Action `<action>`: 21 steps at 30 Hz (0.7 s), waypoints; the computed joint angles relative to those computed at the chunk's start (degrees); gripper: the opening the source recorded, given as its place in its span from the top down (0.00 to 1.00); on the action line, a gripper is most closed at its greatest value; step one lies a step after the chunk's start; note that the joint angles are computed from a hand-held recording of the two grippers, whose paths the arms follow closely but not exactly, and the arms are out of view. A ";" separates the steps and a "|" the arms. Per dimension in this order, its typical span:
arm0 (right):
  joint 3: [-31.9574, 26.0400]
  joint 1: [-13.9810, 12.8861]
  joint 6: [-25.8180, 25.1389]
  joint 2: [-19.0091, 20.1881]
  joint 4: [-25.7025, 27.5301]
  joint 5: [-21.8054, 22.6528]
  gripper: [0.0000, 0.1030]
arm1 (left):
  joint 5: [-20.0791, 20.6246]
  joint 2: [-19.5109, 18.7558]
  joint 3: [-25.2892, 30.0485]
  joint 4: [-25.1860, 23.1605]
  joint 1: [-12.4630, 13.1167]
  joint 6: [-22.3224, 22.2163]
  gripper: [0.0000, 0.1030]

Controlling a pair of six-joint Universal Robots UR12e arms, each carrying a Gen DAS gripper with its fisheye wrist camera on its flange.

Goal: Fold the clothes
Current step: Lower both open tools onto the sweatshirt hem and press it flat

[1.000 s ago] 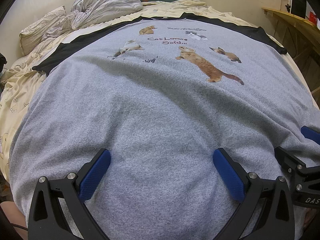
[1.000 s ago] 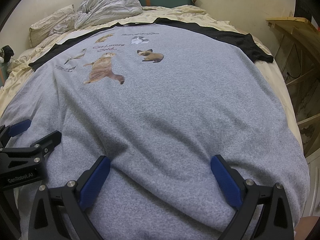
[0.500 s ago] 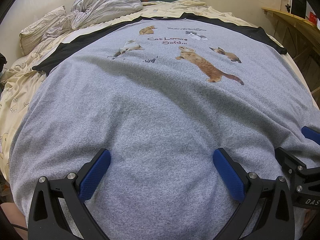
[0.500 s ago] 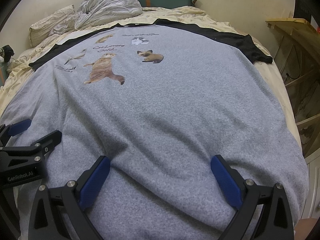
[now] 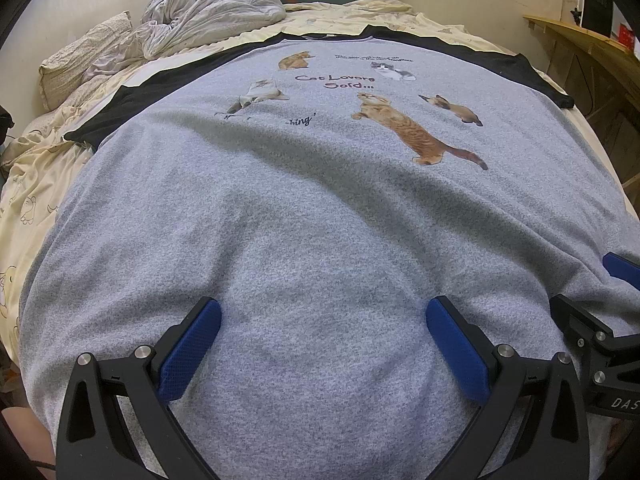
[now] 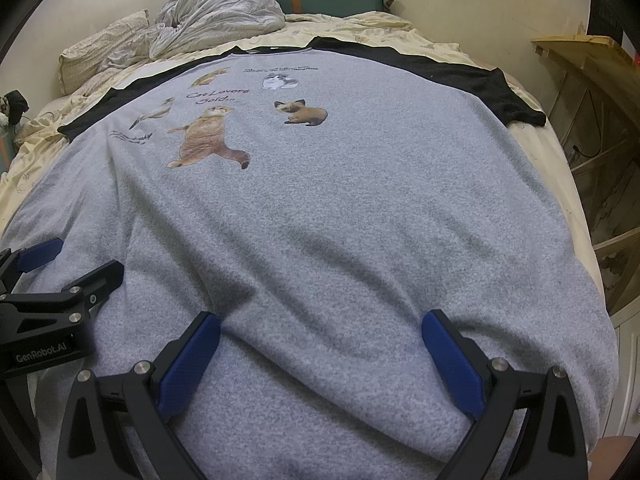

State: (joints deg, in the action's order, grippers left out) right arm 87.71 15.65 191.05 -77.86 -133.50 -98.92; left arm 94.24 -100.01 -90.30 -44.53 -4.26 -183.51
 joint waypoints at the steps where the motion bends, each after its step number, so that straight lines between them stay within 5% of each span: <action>1: 0.02 -0.02 -0.02 -0.01 -0.06 0.06 0.01 | 0.00 0.00 0.00 0.00 0.00 0.00 0.00; 7: -0.11 -0.13 -0.25 -0.10 0.70 0.41 0.01 | 0.84 -0.24 0.35 -0.37 -0.26 0.52 0.00; 12: -5.10 -0.83 -2.77 0.97 11.47 2.28 0.01 | -1.48 0.01 1.25 -3.11 0.54 2.00 0.00; 15: -5.00 -1.36 -2.45 0.18 8.35 3.32 0.01 | -5.17 0.41 3.09 -8.28 1.92 5.19 0.00; 21: -8.69 -0.62 -6.58 2.64 8.25 6.09 0.01 | -6.67 5.18 2.84 -9.67 5.19 8.35 0.00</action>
